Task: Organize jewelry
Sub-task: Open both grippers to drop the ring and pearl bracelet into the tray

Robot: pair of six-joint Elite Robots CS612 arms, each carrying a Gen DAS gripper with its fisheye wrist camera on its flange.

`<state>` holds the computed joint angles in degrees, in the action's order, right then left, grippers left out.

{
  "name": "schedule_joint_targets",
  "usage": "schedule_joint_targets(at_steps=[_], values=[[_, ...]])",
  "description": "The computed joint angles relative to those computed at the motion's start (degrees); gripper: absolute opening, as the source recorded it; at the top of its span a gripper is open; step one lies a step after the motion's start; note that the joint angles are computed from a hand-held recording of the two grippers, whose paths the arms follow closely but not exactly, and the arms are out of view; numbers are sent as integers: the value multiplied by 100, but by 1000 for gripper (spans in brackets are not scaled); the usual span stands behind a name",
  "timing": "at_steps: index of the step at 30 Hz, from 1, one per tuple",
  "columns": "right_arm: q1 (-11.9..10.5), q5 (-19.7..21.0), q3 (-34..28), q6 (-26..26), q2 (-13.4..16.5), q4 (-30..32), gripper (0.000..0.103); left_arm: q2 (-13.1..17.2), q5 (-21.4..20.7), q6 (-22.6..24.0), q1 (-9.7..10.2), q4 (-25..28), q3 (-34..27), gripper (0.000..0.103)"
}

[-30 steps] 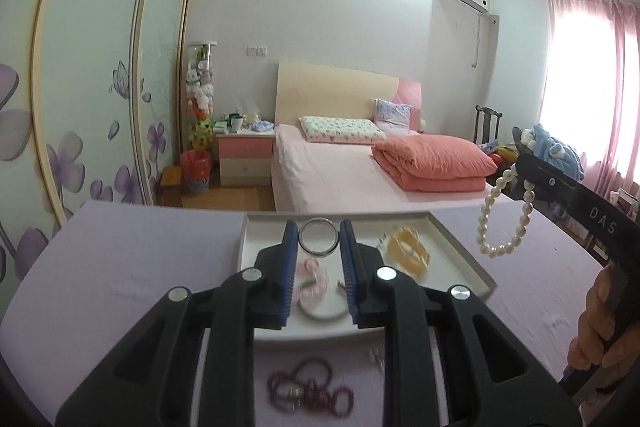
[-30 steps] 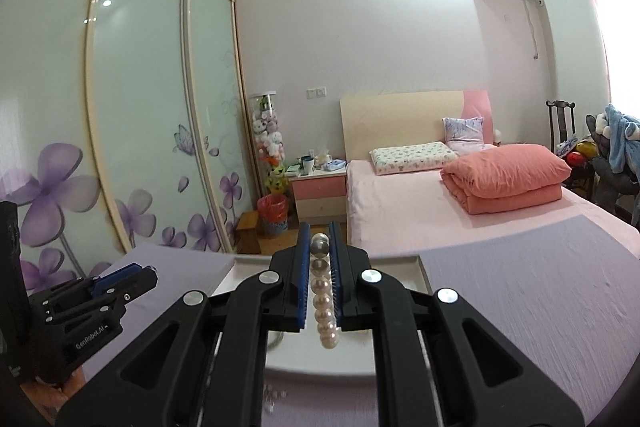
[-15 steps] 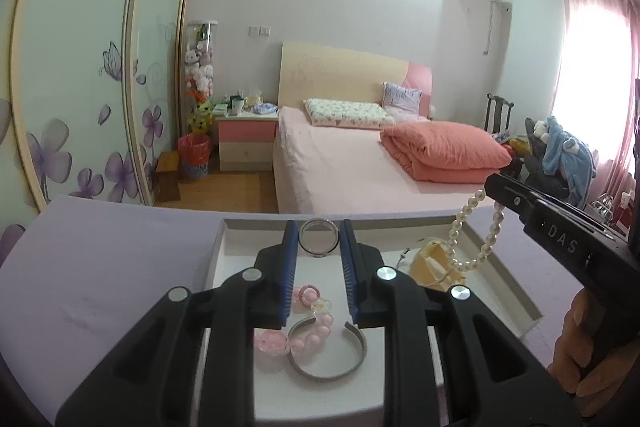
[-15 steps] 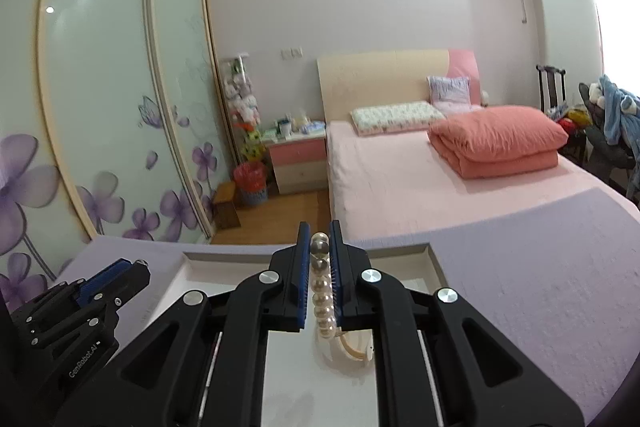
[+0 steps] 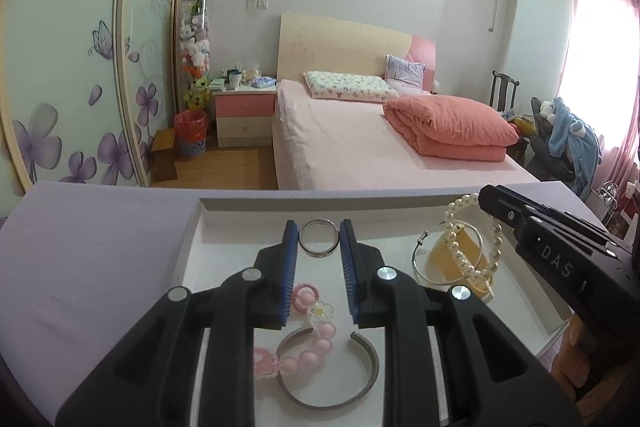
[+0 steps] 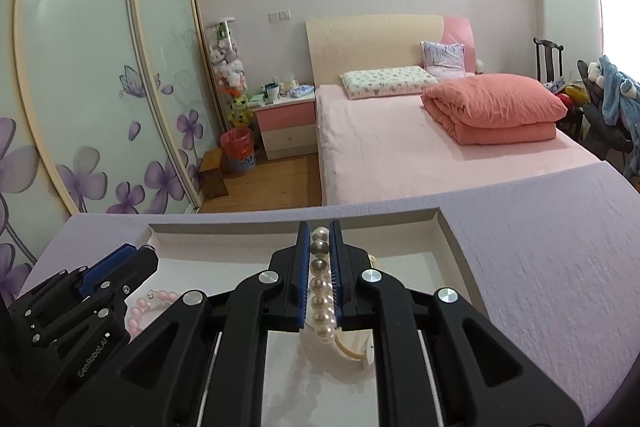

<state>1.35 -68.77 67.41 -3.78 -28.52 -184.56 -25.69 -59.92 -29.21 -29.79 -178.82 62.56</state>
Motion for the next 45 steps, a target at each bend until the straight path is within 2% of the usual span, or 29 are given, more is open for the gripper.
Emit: schedule_joint_targets(at_steps=[2,4,6,24,32,39,45], values=[[-18,69,6,24,-14,105,14,11,-52,-95,14,52,-12,26],[-23,74,-8,40,-9,89,30,2,-49,-143,16,71,9,33],[-28,51,15,37,-12,-20,37,-6,-6,-135,14,43,46,35],[-59,90,295,11,-169,-317,37,-311,433,-219,-80,-223,590,39],[-132,173,654,-41,-344,-499,37,-545,565,-270,-159,-463,987,39],[-227,231,1055,-134,-522,-628,37,-796,657,-409,-274,-748,1457,43],[-338,302,1477,-323,-693,-747,37,-1019,661,-676,-372,-919,1949,53]])
